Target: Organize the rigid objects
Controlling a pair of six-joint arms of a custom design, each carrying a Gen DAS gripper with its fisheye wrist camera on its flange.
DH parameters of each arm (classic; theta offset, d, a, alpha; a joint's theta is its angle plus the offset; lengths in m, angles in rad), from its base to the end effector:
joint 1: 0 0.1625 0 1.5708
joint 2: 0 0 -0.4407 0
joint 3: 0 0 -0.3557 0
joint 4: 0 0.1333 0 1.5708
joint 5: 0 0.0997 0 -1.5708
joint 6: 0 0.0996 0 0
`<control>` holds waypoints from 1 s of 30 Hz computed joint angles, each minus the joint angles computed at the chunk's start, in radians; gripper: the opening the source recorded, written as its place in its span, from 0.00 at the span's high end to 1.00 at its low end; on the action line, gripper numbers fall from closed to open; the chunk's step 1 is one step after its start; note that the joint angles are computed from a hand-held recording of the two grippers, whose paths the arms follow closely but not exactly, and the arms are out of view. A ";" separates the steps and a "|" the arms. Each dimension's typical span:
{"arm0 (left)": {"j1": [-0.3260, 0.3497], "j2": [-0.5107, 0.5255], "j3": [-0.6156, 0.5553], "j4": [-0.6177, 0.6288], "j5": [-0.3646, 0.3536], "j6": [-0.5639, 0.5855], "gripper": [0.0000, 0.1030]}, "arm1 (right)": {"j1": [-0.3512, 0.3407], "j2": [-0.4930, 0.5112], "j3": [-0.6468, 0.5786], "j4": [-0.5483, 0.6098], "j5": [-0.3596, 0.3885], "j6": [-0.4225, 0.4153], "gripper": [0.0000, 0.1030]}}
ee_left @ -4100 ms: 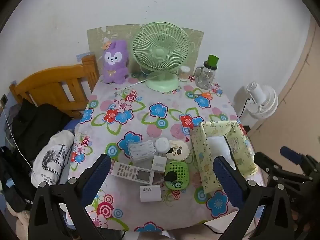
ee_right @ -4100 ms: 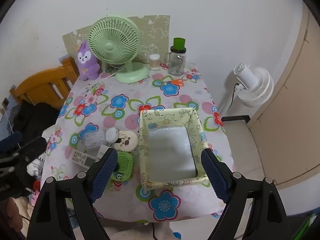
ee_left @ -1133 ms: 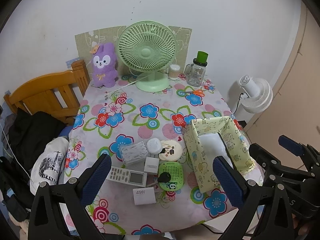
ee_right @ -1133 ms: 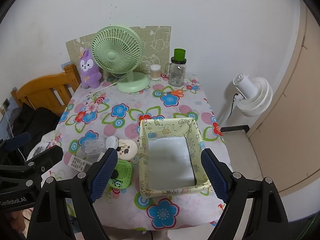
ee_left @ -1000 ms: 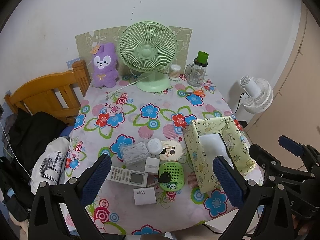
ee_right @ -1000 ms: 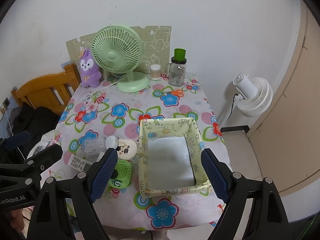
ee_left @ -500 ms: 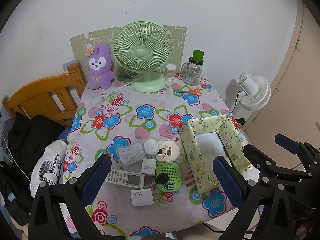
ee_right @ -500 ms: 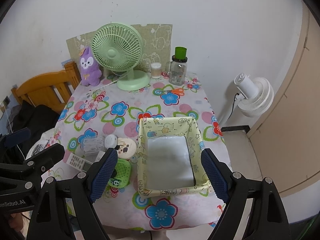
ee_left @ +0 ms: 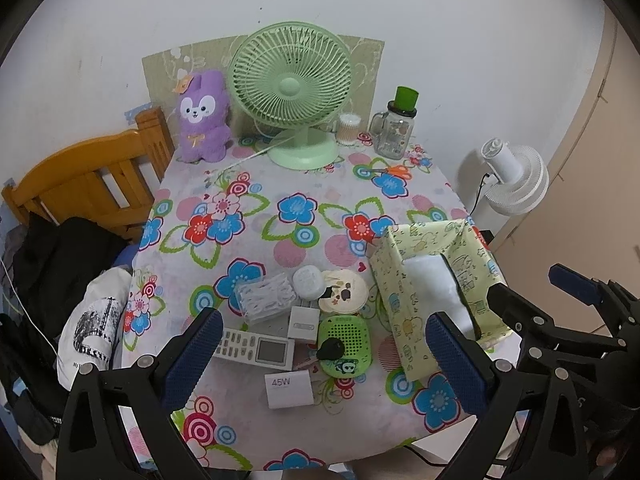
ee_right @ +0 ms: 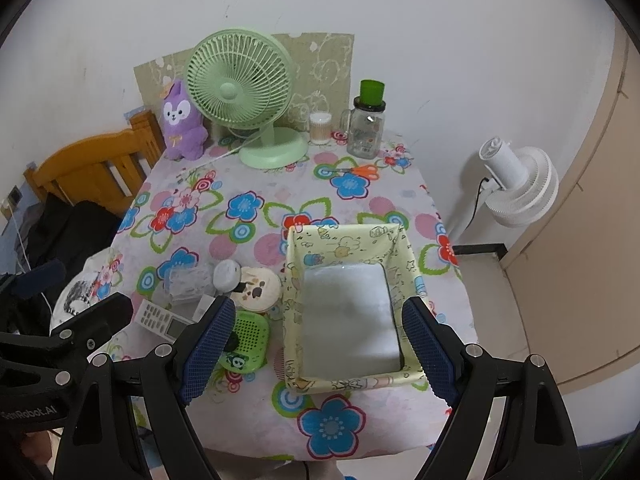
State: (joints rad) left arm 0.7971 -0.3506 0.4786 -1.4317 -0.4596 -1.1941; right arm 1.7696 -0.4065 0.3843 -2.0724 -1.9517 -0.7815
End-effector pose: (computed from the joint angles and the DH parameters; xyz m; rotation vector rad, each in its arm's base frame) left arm -0.4356 -0.7644 0.1995 -0.2728 2.1365 -0.9499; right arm 0.2707 -0.8564 0.3144 1.0989 -2.3433 0.5205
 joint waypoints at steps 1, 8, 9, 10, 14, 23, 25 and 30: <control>0.002 -0.005 0.010 -0.003 -0.003 -0.003 0.01 | 0.001 0.005 -0.005 0.004 -0.004 0.002 0.15; 0.029 -0.081 0.176 -0.117 -0.051 -0.015 0.01 | 0.008 0.021 0.018 -0.008 -0.014 0.028 0.15; 0.033 -0.090 0.195 -0.116 -0.056 -0.026 0.01 | 0.009 0.021 0.029 -0.019 -0.015 0.027 0.15; 0.037 -0.101 0.220 -0.126 -0.061 -0.030 0.01 | 0.008 0.019 0.046 -0.035 -0.011 0.024 0.15; 0.055 -0.140 0.310 -0.183 -0.092 -0.034 0.01 | 0.007 0.015 0.109 -0.087 -0.021 0.026 0.15; 0.094 -0.198 0.453 -0.246 -0.167 -0.025 0.01 | 0.005 0.007 0.224 -0.165 -0.051 0.088 0.15; 0.102 -0.205 0.476 -0.267 -0.187 -0.019 0.01 | 0.004 0.002 0.254 -0.190 -0.054 0.097 0.15; 0.121 -0.206 0.519 -0.342 -0.236 0.026 0.01 | 0.003 -0.007 0.321 -0.245 -0.072 0.111 0.15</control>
